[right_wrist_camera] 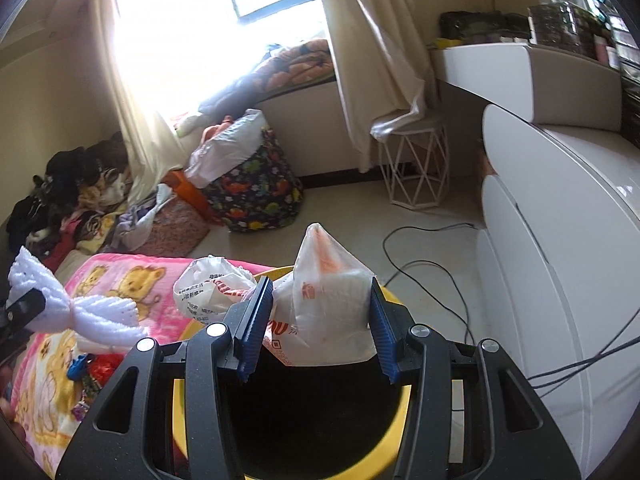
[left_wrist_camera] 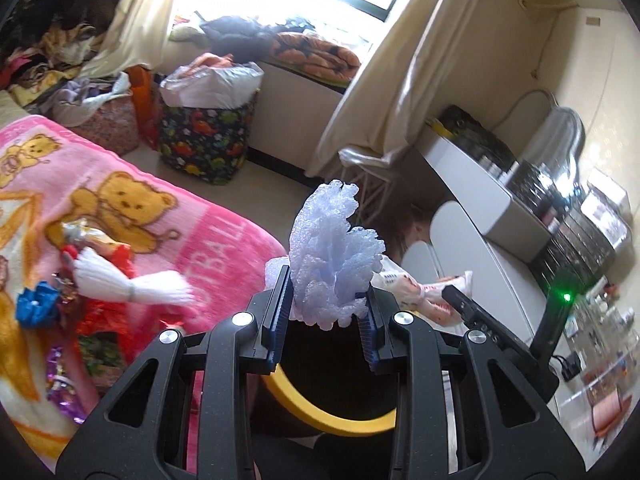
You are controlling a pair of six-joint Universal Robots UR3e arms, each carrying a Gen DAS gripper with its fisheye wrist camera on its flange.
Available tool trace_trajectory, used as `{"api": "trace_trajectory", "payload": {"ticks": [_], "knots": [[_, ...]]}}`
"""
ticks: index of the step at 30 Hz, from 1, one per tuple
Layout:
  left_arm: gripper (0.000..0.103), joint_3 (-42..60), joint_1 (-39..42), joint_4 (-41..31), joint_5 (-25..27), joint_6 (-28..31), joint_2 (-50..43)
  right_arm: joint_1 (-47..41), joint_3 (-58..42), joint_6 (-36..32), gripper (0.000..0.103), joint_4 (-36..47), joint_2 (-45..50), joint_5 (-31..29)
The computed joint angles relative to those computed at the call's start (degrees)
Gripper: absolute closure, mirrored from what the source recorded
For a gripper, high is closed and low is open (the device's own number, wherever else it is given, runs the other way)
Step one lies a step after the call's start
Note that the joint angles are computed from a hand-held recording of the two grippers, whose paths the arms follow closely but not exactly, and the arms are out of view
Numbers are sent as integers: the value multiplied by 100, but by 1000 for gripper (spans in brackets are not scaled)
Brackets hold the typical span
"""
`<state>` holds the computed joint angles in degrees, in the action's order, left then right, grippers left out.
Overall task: Collect trash
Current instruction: 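Carry the white bag bundle over the yellow bin and release it, then grasp the purple candy wrapper with left tool while right tool grasps red snack wrapper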
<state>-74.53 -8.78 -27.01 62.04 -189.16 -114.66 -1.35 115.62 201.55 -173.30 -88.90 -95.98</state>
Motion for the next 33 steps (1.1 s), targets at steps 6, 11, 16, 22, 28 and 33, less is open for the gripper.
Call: {"api": "trace_trajectory", "payload": {"ticks": [6, 11, 16, 22, 28, 33], "knots": [[79, 273, -290, -173, 2, 98, -295, -139, -38, 81, 58, 158, -5, -64], [78, 517, -425, -385, -17, 147, -520, -286, 47, 230, 54, 159, -41, 3], [29, 522, -464, -512, 203, 45, -606, -357, 98, 306, 31, 88, -20, 166], [14, 132, -325, -291, 530, -34, -391, -233, 27, 229, 25, 12, 4, 231], [12, -187, -115, -99, 641, -82, -160, 72, -235, 130, 24, -60, 148, 294], [12, -445, 7, 92, 777, -94, 45, 316, -502, 54, 23, -19, 297, 410]]}}
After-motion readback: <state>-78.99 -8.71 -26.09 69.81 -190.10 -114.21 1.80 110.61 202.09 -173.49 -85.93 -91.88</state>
